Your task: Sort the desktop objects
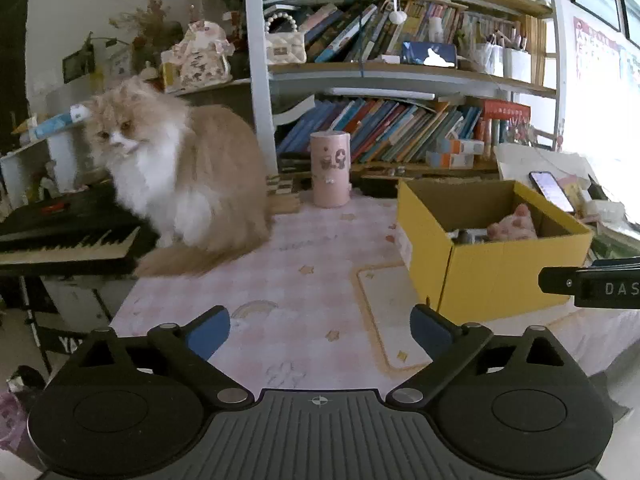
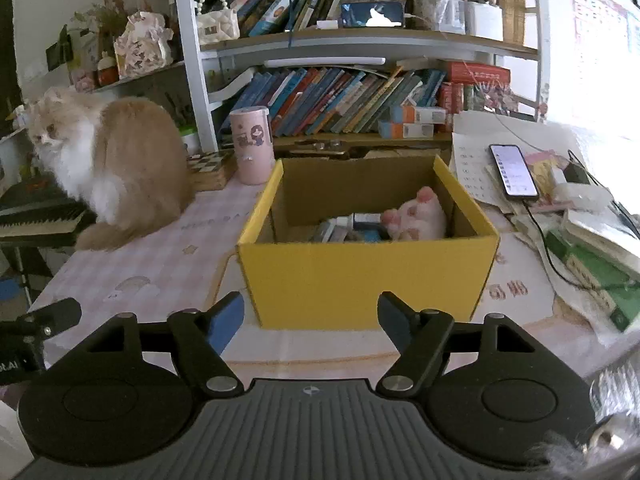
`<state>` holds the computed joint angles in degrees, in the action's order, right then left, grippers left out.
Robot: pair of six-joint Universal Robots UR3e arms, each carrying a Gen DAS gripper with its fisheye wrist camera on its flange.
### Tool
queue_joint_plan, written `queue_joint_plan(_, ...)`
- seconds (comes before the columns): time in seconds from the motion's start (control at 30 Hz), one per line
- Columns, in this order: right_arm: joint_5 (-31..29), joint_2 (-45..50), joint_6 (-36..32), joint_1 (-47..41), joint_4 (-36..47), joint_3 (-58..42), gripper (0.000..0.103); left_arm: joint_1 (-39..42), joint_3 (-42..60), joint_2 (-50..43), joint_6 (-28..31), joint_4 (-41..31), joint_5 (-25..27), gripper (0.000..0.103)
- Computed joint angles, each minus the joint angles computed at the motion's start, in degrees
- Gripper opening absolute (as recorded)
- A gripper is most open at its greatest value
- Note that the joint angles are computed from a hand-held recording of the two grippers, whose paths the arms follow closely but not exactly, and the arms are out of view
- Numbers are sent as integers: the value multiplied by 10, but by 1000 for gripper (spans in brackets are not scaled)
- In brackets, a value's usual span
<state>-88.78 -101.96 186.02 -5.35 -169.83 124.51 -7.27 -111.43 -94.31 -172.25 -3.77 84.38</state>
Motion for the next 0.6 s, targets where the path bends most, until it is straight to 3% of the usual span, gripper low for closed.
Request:
queue_joint_plan(0.43,-187,-16,88,175,-63,81,92,32,-144,109,9,15,-7,103)
queue_joint_plan(0.6,-229,-14,122,223,-50,94,94,33,-177,133,15,17,-3,103)
